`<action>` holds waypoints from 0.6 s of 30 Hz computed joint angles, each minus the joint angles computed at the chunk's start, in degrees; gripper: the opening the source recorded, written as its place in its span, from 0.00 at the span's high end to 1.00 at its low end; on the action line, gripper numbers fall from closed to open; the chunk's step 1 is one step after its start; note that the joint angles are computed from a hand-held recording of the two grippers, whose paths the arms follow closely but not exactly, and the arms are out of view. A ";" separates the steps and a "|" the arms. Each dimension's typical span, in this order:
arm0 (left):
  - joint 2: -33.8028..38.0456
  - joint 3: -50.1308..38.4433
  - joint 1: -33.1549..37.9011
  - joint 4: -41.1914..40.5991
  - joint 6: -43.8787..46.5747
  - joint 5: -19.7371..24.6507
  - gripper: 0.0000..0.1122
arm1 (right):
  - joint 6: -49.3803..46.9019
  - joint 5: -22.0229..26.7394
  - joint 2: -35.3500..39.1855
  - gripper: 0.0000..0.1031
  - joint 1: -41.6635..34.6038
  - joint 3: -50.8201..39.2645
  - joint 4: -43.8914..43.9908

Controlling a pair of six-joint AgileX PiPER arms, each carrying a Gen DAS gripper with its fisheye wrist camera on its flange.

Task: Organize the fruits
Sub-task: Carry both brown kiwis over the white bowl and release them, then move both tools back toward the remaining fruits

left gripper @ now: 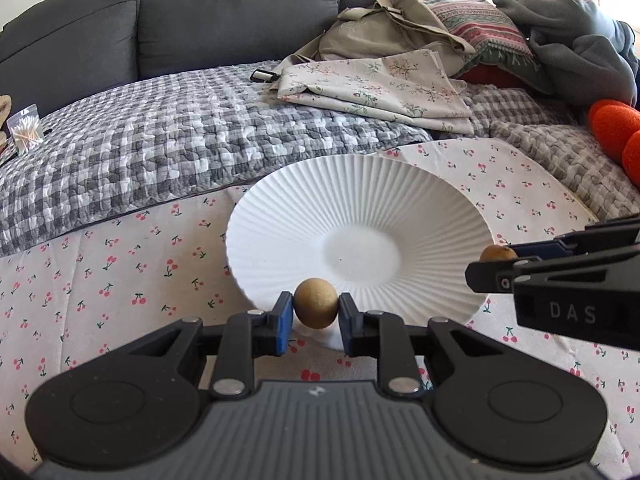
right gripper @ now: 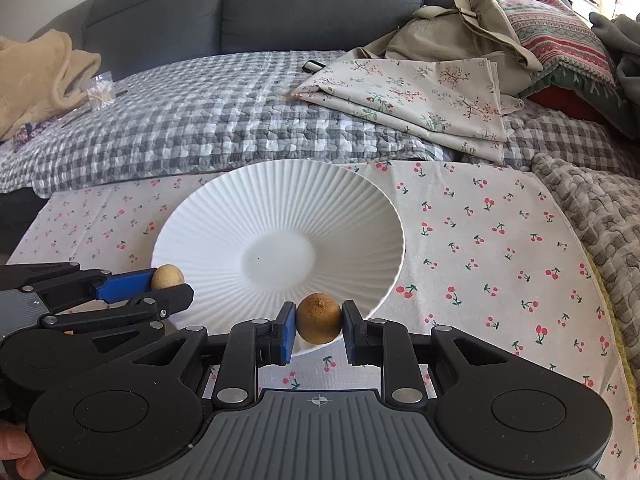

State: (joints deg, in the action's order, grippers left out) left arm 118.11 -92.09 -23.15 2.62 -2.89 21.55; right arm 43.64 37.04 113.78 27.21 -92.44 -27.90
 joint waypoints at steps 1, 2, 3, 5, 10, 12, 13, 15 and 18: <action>0.46 -0.50 -0.05 -0.15 0.21 0.03 0.80 | 0.06 0.08 0.25 0.78 -0.06 -0.18 -0.03; 0.80 -0.78 -0.10 -0.54 0.66 -0.05 0.80 | -0.02 0.01 0.48 0.78 -0.12 -0.31 0.01; 1.06 -0.92 -0.19 -0.85 1.18 -0.17 0.80 | -0.37 -0.09 0.76 0.78 -0.19 -0.57 0.18; 1.17 -0.74 -0.48 -0.11 1.27 -0.61 0.80 | -0.84 -0.15 1.24 0.78 -0.10 -0.94 0.20; 0.92 -0.67 0.28 -2.61 2.32 -0.75 0.79 | -0.70 0.19 1.71 0.77 0.29 -1.26 -0.08; 0.54 -0.39 0.60 -3.39 3.27 -0.70 0.69 | -1.61 0.12 1.29 0.75 -0.05 -1.17 1.38; 0.14 0.06 0.70 -3.25 3.30 -0.95 0.66 | -1.45 -0.02 0.93 0.75 -0.13 -0.96 1.40; -0.68 0.59 0.98 -2.89 2.80 -0.46 0.64 | -0.90 -0.44 -0.23 0.75 -0.78 -0.24 1.68; -1.79 1.01 2.23 -5.60 3.47 0.51 0.61 | 0.67 -1.22 -2.49 0.71 -2.27 1.46 2.61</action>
